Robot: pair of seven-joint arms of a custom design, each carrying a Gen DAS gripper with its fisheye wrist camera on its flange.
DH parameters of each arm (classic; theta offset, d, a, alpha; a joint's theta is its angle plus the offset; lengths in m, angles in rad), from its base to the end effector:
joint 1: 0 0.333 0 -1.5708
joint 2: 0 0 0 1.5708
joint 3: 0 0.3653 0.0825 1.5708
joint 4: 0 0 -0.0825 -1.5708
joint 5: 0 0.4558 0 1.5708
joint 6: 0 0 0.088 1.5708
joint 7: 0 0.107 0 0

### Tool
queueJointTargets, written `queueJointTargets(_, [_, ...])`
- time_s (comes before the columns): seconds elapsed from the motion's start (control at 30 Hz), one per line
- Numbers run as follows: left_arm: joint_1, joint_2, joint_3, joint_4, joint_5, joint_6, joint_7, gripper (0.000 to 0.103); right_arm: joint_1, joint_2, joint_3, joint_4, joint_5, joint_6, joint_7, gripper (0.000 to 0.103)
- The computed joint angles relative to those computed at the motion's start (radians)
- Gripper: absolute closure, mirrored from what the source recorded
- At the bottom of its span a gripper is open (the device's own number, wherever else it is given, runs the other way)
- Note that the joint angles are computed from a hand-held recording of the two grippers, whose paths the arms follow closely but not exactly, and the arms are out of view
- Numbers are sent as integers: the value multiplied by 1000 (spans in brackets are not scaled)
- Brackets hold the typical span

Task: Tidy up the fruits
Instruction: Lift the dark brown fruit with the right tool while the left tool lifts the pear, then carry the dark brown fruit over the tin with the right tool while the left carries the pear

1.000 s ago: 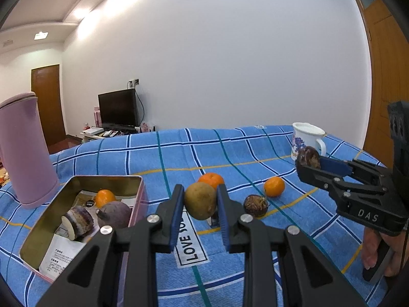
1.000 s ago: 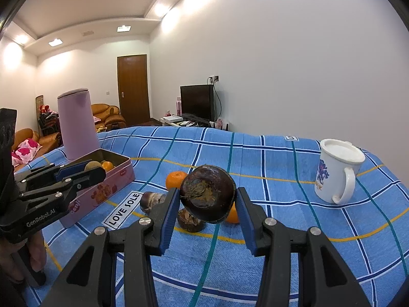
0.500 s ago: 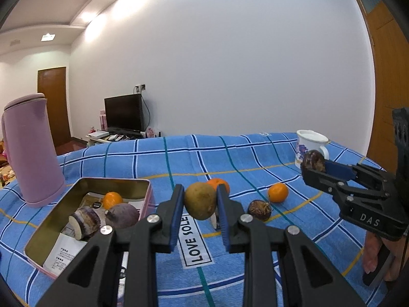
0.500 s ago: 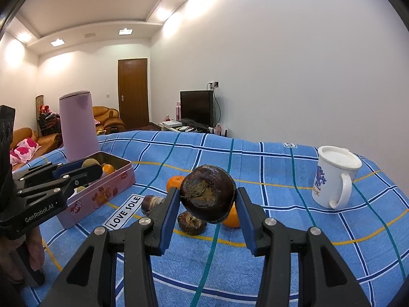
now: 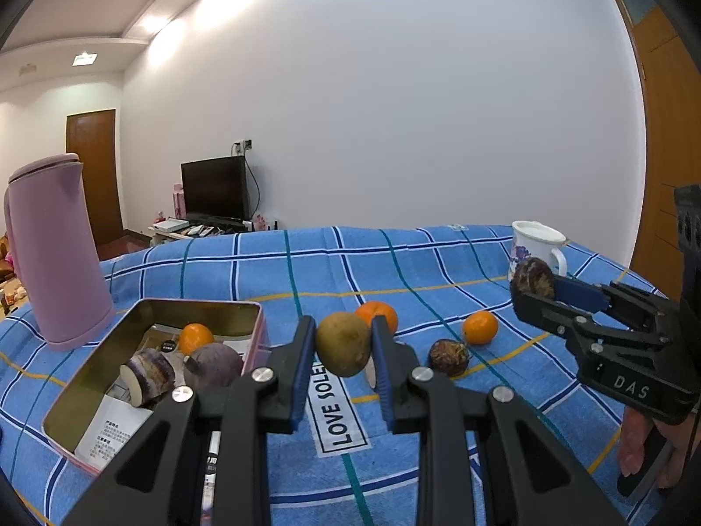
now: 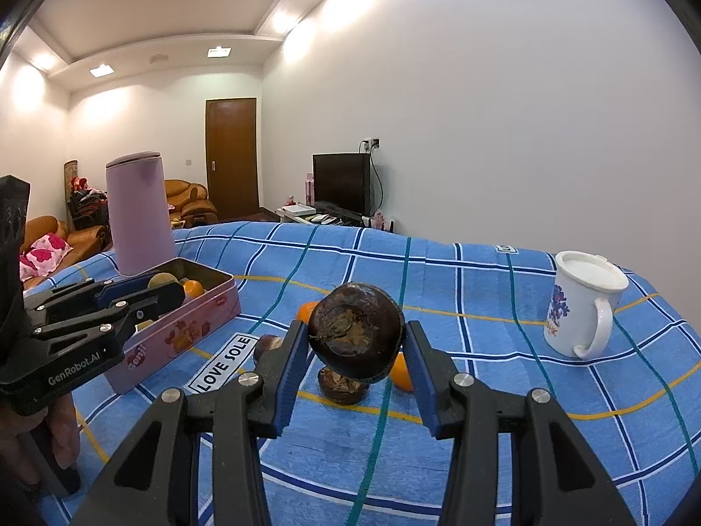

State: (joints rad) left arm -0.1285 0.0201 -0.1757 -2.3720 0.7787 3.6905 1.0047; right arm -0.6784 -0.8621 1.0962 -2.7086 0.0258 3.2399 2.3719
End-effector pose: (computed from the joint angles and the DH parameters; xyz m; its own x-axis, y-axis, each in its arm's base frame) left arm 0.5067 -0.2550 0.4499 -0.6446 -0.7641 0.0260 -0.2984 0.2201 -0.9287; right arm 0.4148 0.2110 0.4608 -0.1712 -0.9852 -0.0047 -0.3773 0.0699 -0.9235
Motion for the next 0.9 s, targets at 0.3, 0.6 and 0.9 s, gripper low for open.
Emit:
queueJointTargets(0.3, [9, -3, 6, 4, 25, -17, -21, 76, -29, 56, 34, 51, -8, 10, -13, 57])
queueJointTargets(0.6, [26, -7, 17, 8, 47, -46, -45, 76, -77, 129, 81, 115, -17, 14, -54, 56])
queueJointTargets(0.9, [50, -3, 27, 20, 96, -60, -101, 76, -110, 186, 125, 164, -21, 23, -91, 56])
